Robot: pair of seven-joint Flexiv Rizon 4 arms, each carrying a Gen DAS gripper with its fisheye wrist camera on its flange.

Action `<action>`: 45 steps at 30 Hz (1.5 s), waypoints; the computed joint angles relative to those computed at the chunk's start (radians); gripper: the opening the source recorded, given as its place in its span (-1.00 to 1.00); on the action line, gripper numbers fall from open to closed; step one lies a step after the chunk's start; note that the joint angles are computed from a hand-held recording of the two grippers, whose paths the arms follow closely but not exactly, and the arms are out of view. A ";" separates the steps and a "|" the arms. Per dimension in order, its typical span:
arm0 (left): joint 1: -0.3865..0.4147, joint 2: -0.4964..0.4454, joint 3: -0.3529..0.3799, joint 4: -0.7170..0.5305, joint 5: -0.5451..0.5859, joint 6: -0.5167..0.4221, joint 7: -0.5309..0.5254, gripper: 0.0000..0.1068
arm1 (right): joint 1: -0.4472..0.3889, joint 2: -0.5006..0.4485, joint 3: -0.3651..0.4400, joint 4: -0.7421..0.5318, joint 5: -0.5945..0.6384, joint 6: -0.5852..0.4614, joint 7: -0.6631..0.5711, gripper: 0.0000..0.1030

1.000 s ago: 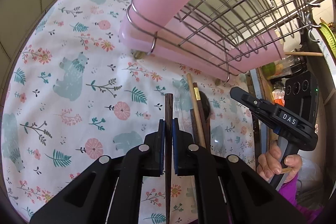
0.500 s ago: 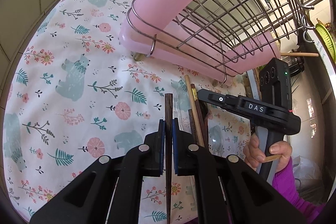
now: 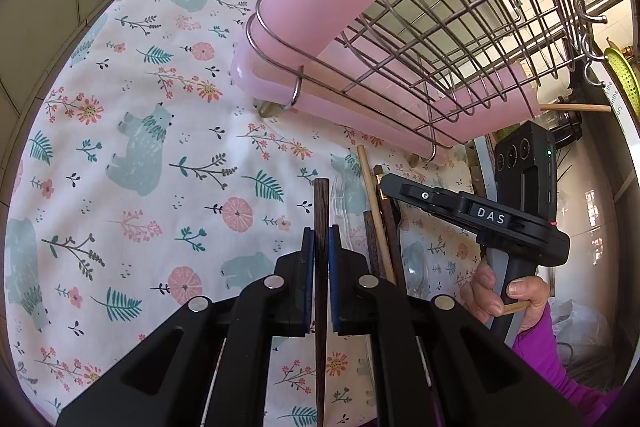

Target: Organize utensils

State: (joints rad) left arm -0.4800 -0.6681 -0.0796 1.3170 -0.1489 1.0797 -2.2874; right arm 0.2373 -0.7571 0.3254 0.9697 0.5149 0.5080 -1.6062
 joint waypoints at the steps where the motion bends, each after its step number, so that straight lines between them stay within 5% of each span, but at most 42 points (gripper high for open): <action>1: -0.002 0.003 0.003 0.000 0.003 0.000 -0.002 -0.89 | -0.003 0.010 0.003 0.014 0.006 0.017 -0.008 -0.86; 15: -0.063 0.070 0.083 0.031 0.116 0.106 -0.094 -0.89 | -0.060 0.243 0.042 0.229 0.134 0.295 -0.197 -0.88; 26: -0.129 0.127 0.192 -0.002 0.297 0.155 -0.254 -0.89 | -0.081 0.369 0.031 0.270 0.232 0.442 -0.309 -0.88; 45: -0.102 0.137 0.238 -0.250 0.555 0.020 -0.341 -0.89 | 0.017 0.333 -0.063 0.112 -0.139 0.720 -0.098 -0.88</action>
State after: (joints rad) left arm -0.5823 -0.5315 0.1585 1.0666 0.4060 1.0993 -2.6287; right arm 0.2539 -0.4243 0.2624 1.0819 0.3763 1.2280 -1.7045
